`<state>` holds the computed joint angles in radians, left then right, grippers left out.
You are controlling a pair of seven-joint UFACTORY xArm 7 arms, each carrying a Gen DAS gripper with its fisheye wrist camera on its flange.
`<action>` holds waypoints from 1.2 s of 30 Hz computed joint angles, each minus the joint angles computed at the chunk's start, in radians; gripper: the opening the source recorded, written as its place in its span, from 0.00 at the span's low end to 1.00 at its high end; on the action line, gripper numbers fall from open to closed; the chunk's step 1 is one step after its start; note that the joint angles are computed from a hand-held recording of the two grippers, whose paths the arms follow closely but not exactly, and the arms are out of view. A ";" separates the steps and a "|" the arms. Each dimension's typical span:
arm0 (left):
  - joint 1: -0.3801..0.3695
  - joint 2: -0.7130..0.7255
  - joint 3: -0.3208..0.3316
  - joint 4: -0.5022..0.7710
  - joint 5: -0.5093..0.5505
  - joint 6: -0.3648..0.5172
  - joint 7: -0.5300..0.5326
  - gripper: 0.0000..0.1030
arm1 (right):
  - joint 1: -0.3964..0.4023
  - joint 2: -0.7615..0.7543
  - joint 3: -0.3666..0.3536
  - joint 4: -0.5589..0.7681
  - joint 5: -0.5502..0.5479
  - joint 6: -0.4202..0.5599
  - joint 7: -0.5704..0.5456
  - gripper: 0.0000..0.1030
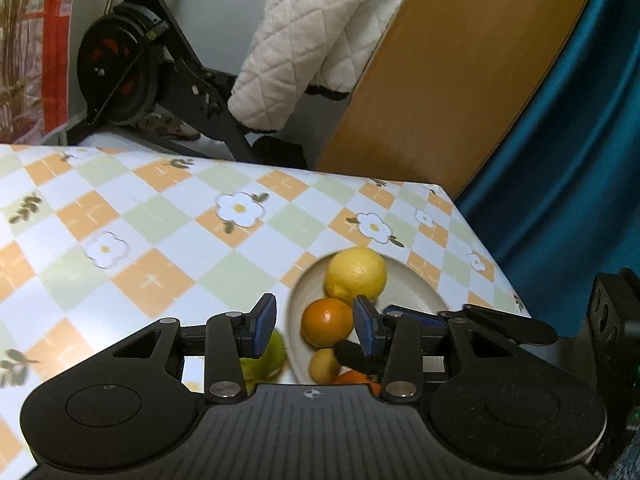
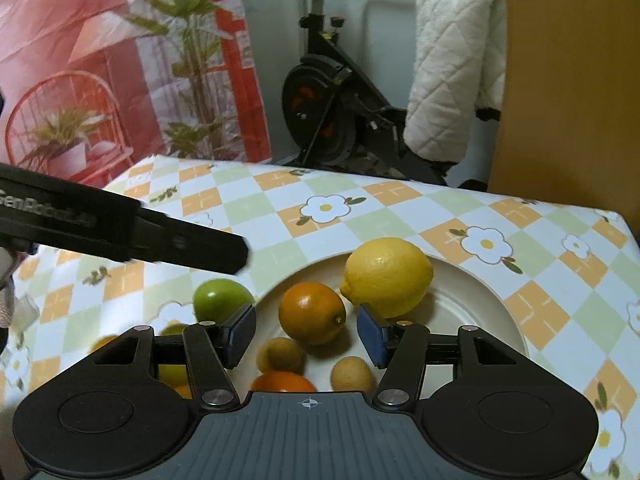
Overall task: Organize fruits
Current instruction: 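Carry the tangerine onto the plate and open the left gripper, then withdraw the left gripper and move it toward the other yellow lemon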
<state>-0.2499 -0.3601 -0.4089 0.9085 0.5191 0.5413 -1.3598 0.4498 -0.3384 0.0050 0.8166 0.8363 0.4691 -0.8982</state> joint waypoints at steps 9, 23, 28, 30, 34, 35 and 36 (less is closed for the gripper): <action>0.011 -0.133 -0.061 -0.059 -0.033 0.107 -0.068 0.43 | 0.058 -0.105 -0.009 -0.073 -0.002 -0.023 0.005 0.51; -0.041 -0.100 -0.157 0.030 -0.020 0.390 -0.234 0.43 | 0.074 -0.282 -0.139 -0.204 0.037 0.131 -0.127 0.51; -0.066 -0.094 -0.144 0.046 0.011 0.409 -0.277 0.43 | 0.037 -0.295 -0.146 -0.194 0.032 0.183 -0.159 0.51; -0.073 -0.085 -0.143 0.051 0.024 0.415 -0.287 0.43 | 0.026 -0.304 -0.138 -0.197 0.035 0.187 -0.160 0.51; -0.103 -0.096 -0.122 0.039 0.018 0.425 -0.261 0.43 | 0.017 -0.331 -0.116 -0.221 0.040 0.185 -0.134 0.51; -0.108 -0.104 -0.119 0.033 0.016 0.429 -0.256 0.43 | 0.019 -0.330 -0.110 -0.222 0.040 0.181 -0.126 0.51; -0.112 -0.117 -0.116 0.025 0.011 0.433 -0.253 0.43 | 0.023 -0.331 -0.099 -0.224 0.040 0.177 -0.115 0.51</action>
